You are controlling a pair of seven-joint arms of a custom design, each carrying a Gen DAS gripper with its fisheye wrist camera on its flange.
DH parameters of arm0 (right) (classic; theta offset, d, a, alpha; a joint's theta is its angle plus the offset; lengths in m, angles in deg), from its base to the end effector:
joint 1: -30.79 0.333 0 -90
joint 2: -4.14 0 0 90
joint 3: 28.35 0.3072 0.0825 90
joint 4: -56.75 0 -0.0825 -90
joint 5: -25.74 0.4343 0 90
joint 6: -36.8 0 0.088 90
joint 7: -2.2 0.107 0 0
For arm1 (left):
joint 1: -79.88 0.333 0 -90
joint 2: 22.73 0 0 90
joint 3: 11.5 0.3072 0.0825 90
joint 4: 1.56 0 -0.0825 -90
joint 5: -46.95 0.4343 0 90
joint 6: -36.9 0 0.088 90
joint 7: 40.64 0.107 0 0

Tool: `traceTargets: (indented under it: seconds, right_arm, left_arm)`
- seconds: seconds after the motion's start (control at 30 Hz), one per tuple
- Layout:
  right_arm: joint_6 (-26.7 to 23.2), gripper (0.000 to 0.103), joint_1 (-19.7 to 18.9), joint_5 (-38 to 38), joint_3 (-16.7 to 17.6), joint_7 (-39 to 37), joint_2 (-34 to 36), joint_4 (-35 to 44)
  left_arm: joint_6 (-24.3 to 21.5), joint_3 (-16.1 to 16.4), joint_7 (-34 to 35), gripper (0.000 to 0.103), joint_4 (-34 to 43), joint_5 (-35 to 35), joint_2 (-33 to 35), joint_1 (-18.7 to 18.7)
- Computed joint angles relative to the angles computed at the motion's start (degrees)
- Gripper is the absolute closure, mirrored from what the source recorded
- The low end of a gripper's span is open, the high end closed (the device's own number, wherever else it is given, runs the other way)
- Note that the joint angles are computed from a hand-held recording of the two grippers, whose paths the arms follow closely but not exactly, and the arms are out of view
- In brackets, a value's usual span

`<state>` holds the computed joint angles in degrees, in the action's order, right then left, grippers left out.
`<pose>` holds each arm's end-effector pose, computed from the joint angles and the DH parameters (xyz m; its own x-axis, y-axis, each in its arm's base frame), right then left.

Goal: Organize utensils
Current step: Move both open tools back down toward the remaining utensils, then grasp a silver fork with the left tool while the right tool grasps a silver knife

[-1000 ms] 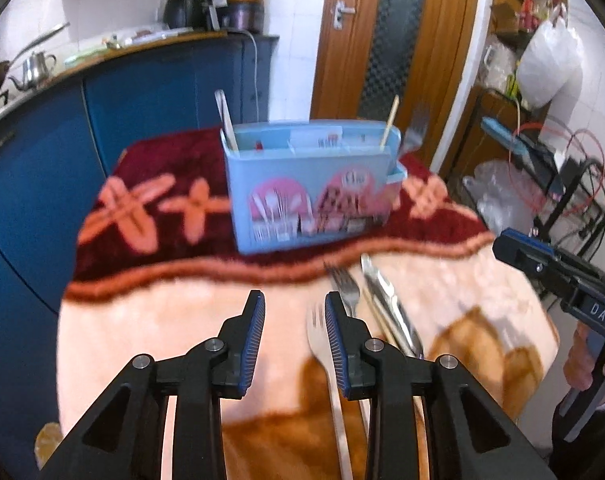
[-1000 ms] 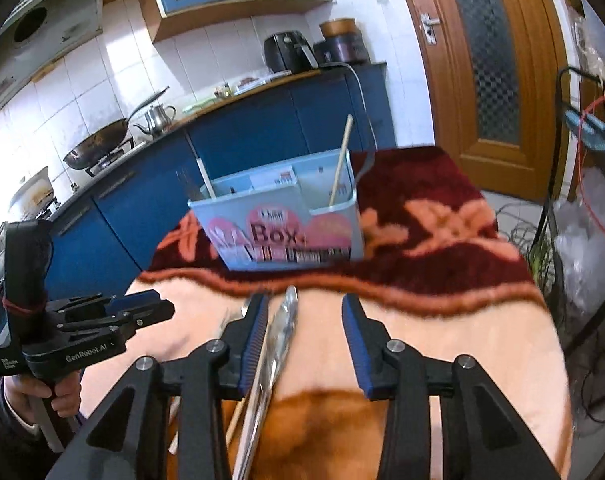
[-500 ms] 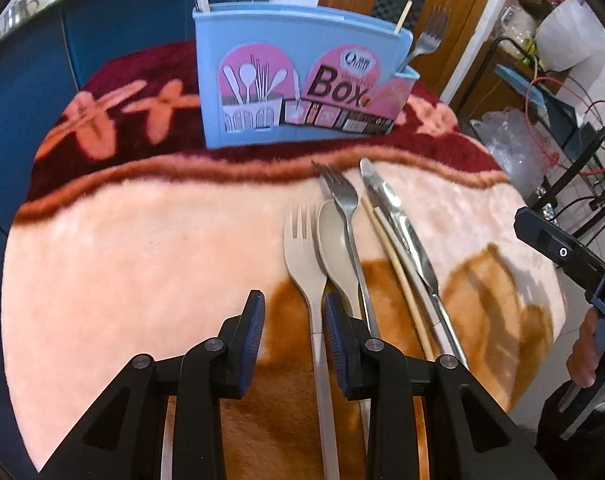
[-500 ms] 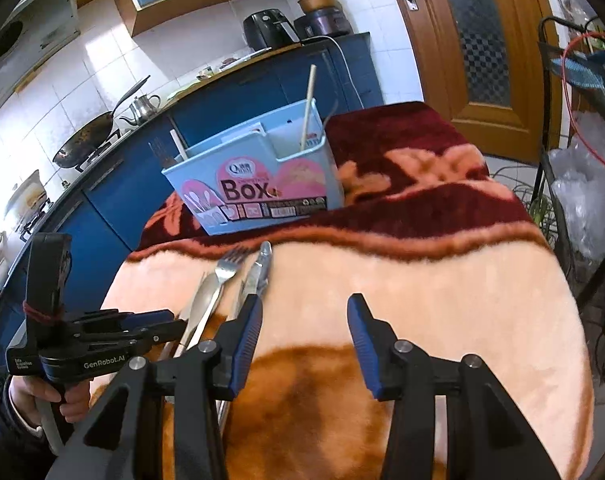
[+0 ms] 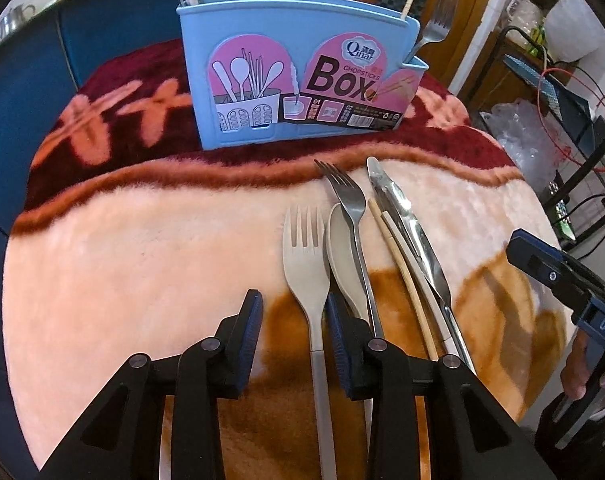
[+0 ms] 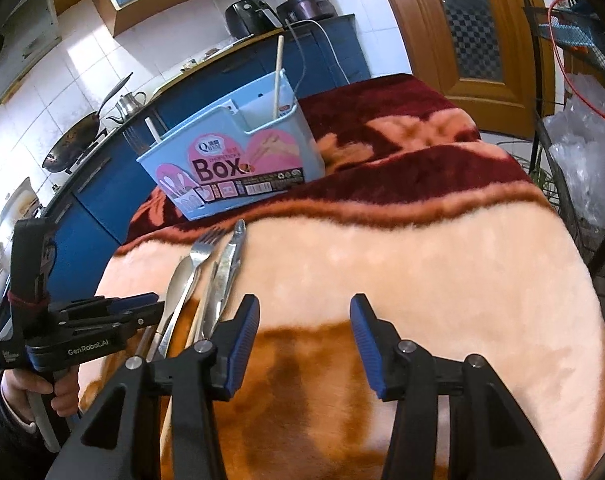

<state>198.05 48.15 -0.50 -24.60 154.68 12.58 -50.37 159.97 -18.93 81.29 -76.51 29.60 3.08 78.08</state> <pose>0.6366 0.2667 0.4959 -0.1797 -0.9074 -0.3799 -0.6593 0.3977 -0.6380 0.7631 -0.1163 0.5128 -0.5667 -0.8166 0.1097 -0.7500 0.4561 -0.4790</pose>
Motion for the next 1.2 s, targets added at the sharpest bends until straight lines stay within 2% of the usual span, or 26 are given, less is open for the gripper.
traceTargets:
  seconds: [0.03,0.1,0.13,0.2,0.43,0.7,0.77,0.93,1.2]
  right_arm:
    - [-0.33,0.052,0.01,0.21,0.06,-0.07,0.00,0.08]
    - [-0.83,0.051,0.02,0.74,0.22,-0.40,-0.03,0.20]
    - [-1.16,0.051,0.08,0.80,0.25,-0.51,0.02,0.37]
    - [-2.15,0.051,0.30,0.63,0.28,-0.63,0.11,0.83]
    - [-6.81,0.051,0.85,2.77,0.92,-3.64,1.89,4.59]
    - [-12.14,0.051,1.27,6.81,1.88,-9.33,6.89,12.31]
    - [-13.02,0.054,1.35,7.99,2.11,-11.09,8.39,14.32]
    - [-16.79,0.072,1.52,10.69,2.63,-16.30,12.58,20.59]
    - [-20.47,0.083,0.77,16.63,3.35,-22.77,17.80,27.87]
  left_arm:
    - [1.21,-0.01,0.35,0.072,-1.10,-0.01,-0.58,-0.01]
    - [2.82,0.02,0.64,0.084,-2.24,-0.36,-1.12,0.15]
    - [3.47,-0.04,0.70,0.087,-2.62,-0.94,-1.24,0.40]
    - [3.61,-0.59,1.48,0.087,-2.82,-3.28,-1.21,1.37]
    - [9.15,-1.77,5.62,0.089,-9.48,-12.65,-4.95,4.34]
    - [12.08,-2.74,11.73,0.089,-11.08,-23.26,-6.36,7.16]
    - [12.55,-2.85,13.05,0.089,-10.98,-25.24,-6.31,7.60]
    - [12.63,-3.51,16.41,0.089,-10.69,-30.96,-6.29,9.00]
    - [12.47,-4.12,20.52,0.089,-10.02,-36.33,-6.11,9.82]
